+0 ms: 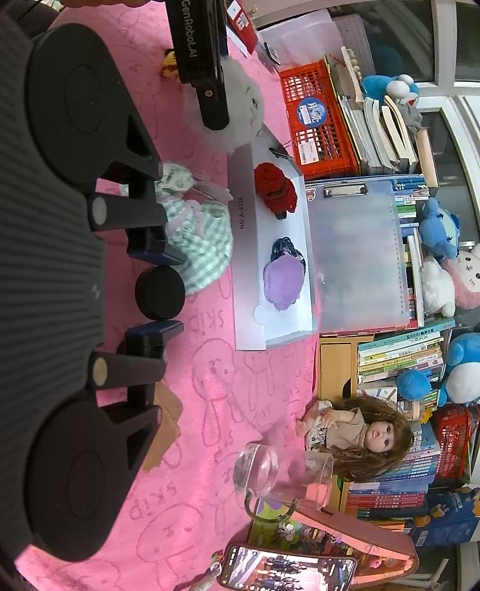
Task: Organize objects
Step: 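Carry the white fluffy ball and black puck into the white box with both grippers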
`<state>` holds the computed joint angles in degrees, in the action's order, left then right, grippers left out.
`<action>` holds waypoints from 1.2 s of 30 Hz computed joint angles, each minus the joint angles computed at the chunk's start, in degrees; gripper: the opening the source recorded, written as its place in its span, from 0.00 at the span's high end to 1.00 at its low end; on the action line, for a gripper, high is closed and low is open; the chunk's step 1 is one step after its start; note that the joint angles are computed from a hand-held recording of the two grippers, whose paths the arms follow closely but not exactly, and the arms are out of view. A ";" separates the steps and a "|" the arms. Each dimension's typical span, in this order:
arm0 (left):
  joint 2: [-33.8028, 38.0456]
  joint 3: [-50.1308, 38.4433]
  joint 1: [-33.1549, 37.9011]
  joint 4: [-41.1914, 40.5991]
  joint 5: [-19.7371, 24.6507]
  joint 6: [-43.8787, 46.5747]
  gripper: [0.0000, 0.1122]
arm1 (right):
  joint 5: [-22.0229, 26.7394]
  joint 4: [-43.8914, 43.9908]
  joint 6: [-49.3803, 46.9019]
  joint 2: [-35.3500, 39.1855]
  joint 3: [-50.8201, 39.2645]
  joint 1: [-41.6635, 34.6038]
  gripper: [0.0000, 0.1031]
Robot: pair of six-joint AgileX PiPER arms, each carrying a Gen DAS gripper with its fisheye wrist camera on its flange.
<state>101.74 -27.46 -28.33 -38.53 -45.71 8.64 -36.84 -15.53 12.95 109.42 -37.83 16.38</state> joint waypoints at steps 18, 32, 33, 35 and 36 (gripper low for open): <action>1.12 -10.95 7.58 2.80 9.46 3.47 0.42 | 8.45 -7.19 9.49 2.41 -12.94 -1.08 0.64; 5.48 -20.35 13.98 6.11 18.05 1.56 0.42 | 16.43 -23.10 25.58 7.34 -26.12 -2.11 0.64; 5.86 -21.16 14.57 6.29 18.79 1.37 0.42 | 17.09 -24.32 26.92 7.82 -27.21 -2.12 0.64; 6.59 -22.54 15.64 6.92 19.95 0.77 0.42 | 18.23 -26.98 29.82 8.69 -29.25 -2.11 0.64; 6.97 -23.21 16.09 7.21 20.39 0.49 0.42 | 18.74 -28.60 31.65 9.12 -30.26 -2.07 0.64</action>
<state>108.70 -50.68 -12.24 -31.32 -25.32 9.13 -18.10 -44.13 44.60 118.53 -68.09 14.31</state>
